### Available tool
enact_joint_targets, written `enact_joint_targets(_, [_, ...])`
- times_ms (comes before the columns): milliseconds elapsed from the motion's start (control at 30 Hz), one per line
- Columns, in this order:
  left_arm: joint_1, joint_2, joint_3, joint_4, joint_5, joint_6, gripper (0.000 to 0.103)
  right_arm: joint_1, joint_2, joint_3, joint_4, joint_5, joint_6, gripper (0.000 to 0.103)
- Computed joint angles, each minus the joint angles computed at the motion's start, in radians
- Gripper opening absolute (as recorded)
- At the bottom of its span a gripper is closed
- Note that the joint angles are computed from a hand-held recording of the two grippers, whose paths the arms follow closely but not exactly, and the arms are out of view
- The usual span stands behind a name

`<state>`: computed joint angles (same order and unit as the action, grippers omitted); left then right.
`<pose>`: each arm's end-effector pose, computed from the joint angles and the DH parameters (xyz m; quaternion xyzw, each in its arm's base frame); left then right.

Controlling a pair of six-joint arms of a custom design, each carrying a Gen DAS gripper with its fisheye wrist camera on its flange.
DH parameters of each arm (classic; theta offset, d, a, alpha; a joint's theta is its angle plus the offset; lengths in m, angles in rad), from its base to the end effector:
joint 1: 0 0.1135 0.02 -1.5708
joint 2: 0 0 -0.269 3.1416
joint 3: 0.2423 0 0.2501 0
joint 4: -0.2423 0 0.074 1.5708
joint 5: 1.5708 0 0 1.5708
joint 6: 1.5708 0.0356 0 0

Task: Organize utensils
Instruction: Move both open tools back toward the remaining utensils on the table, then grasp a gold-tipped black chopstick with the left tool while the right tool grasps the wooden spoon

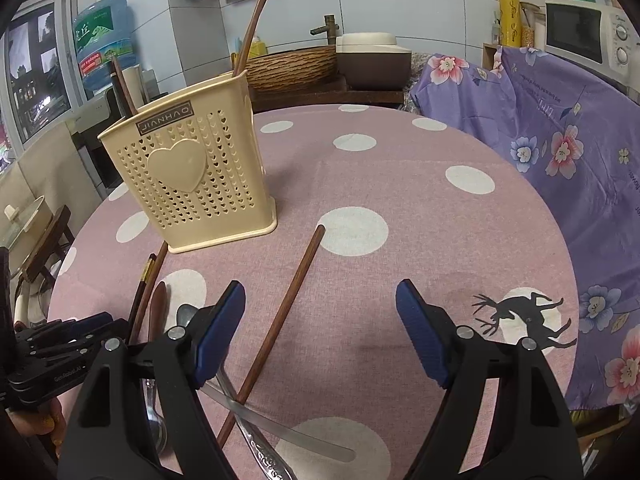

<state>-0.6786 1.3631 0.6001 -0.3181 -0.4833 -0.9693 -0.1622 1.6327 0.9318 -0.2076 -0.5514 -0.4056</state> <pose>0.1903 -0.1322 0.1592 -0.1938 0.9237 -0.0150 0.3303 0.3238 -0.0341 0.1890 -0.1983 0.8925 0.1595 0.3724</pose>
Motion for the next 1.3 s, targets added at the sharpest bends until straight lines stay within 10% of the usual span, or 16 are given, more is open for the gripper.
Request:
enact_joint_targets(833, [0.032, -0.048, 0.004, -0.141, -0.061, -0.025, 0.037, 0.114, -0.106, -0.040, -0.108, -0.026, -0.069, 0.077])
enact_joint_targets(1067, [0.035, -0.119, -0.030, -0.140, -0.074, -0.042, 0.037, 0.333, -0.090, -0.041, -0.154, 0.063, -0.096, 0.043])
enact_joint_targets(1300, [0.054, -0.208, -0.090, -0.141, -0.077, -0.064, 0.037, 0.462, -0.014, -0.025, -0.118, 0.193, -0.034, 0.032])
